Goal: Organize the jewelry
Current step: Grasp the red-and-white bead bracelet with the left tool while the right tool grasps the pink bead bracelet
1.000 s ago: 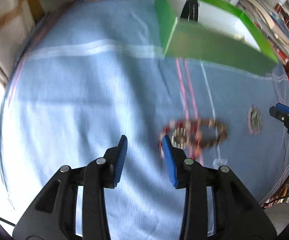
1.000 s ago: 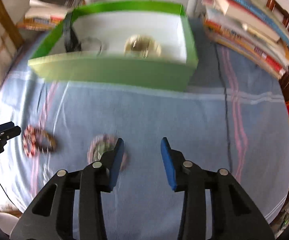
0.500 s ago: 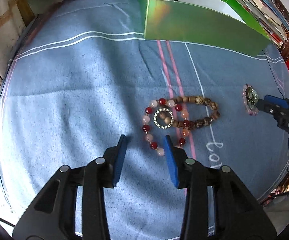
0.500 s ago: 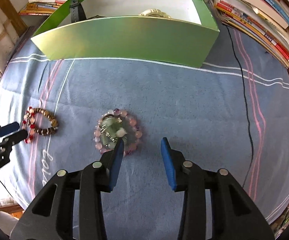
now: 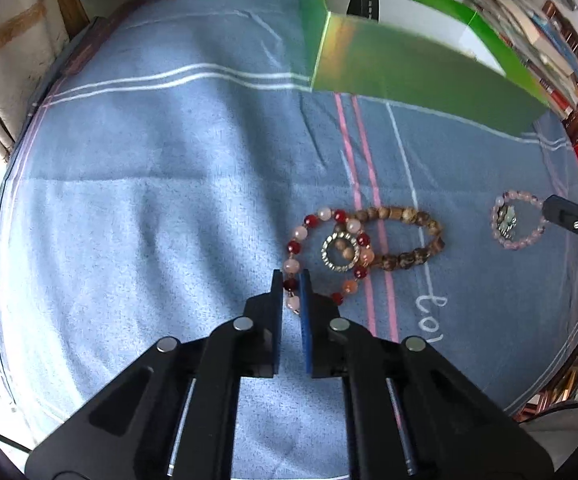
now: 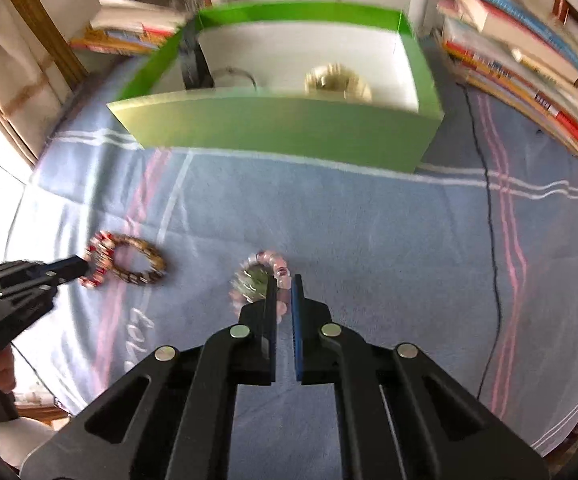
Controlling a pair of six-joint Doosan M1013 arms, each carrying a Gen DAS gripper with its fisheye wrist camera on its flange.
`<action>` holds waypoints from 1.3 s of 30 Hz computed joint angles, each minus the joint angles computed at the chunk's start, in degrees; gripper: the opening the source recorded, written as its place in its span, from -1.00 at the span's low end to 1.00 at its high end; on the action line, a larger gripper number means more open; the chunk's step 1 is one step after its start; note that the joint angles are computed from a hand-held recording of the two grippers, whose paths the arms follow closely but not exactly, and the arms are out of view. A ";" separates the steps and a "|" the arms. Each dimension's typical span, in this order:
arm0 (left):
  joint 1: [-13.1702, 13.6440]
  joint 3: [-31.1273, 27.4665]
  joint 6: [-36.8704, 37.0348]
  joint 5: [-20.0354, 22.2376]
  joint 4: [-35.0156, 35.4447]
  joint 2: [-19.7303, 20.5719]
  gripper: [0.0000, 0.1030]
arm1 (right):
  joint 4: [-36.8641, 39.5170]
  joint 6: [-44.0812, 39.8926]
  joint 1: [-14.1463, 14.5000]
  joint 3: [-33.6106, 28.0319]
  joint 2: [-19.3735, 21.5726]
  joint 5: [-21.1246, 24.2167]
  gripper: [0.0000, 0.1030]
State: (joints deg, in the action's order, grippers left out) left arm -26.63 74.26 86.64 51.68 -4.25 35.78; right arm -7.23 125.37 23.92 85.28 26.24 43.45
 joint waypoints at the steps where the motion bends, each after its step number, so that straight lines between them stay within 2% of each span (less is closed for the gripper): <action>1: 0.05 0.20 0.24 -0.53 -0.33 -0.32 -0.84 | -0.17 -0.08 -0.01 0.16 -0.37 -0.43 -0.87; 5: 0.29 1.13 2.22 -2.41 -2.51 -1.92 -0.84 | -1.46 -0.24 0.14 -0.06 -1.17 -1.32 -0.87; 12: -0.18 1.93 9.00 -3.18 -7.70 -3.86 -0.84 | 4.23 -7.65 0.84 -0.47 -1.31 -2.38 -0.87; 14: -0.30 2.23 8.67 -2.51 -7.01 -3.88 -0.84 | 4.75 -8.10 1.28 -0.86 -0.39 -0.80 -0.87; 16: -0.24 1.84 7.07 -1.12 -6.05 -3.24 -0.84 | 4.96 -8.31 1.37 -1.22 0.54 2.89 -0.87; 17: -0.19 1.82 6.15 -0.39 -5.25 -3.02 -0.83 | 3.52 -6.82 1.54 -1.35 0.94 4.97 -0.80; 18: -0.10 2.01 5.58 -0.11 -4.68 -2.98 -0.83 | 2.99 -5.92 1.60 -1.29 1.15 6.02 -0.64; 20: 0.05 2.29 3.68 0.21 -3.15 -2.92 -0.82 | 3.84 -5.23 1.30 -0.52 1.06 6.55 -0.47; 29: 0.00 1.19 2.50 1.40 -0.76 -1.44 -0.46 | 2.21 -2.24 1.38 0.27 1.45 7.40 -0.46; 39: -0.22 -0.15 1.56 2.80 0.89 0.31 -0.44 | 0.36 -0.85 1.20 -0.09 3.06 7.81 -0.46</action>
